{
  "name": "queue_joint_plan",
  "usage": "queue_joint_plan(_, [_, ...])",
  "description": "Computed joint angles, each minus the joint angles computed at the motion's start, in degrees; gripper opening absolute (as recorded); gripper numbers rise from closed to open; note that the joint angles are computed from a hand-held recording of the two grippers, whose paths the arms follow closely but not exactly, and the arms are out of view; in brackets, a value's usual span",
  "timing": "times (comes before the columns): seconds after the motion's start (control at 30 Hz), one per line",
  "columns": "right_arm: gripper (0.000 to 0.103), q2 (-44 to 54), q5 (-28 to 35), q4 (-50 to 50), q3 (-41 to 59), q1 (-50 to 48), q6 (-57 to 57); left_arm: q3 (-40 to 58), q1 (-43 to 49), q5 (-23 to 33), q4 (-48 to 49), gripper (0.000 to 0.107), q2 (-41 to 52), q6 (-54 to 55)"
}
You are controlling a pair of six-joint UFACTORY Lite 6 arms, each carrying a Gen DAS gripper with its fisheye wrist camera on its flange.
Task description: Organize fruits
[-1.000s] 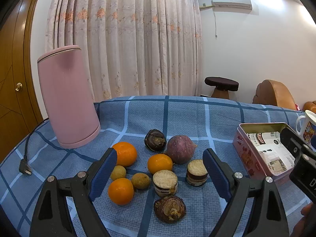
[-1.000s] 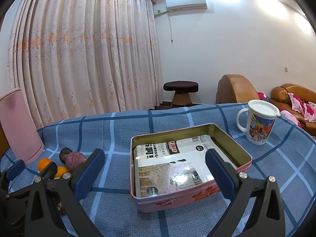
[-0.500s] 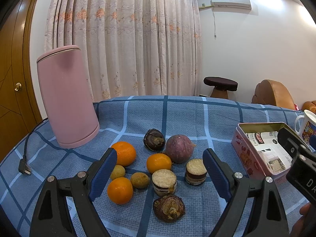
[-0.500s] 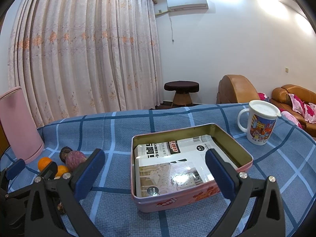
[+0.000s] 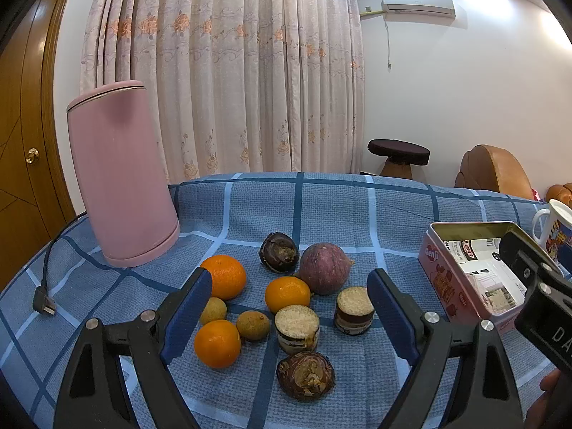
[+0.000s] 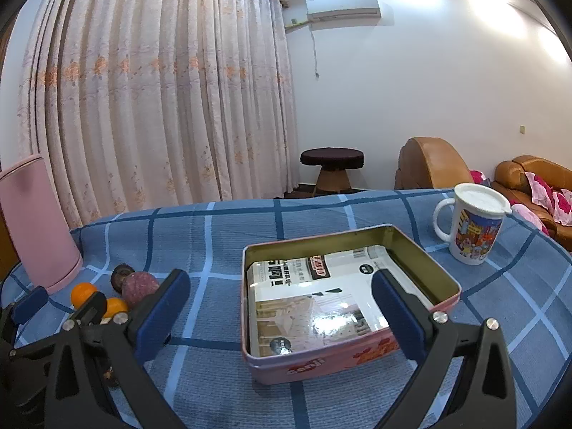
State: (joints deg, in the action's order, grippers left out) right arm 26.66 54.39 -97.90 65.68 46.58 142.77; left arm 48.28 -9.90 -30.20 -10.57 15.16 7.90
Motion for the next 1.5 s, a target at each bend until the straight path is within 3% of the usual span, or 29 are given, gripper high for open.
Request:
queue_joint_plan(1.4, [0.103,0.5,-1.7,-2.2,-0.4,0.0,0.9,-1.9,0.0,-1.0,-1.5,0.089,-1.6,2.6])
queue_joint_plan(1.5, [0.096,0.4,-2.6,-3.1,-0.6,-0.2,1.0,-1.5,2.9,0.1,3.3,0.089,-2.4,-0.2])
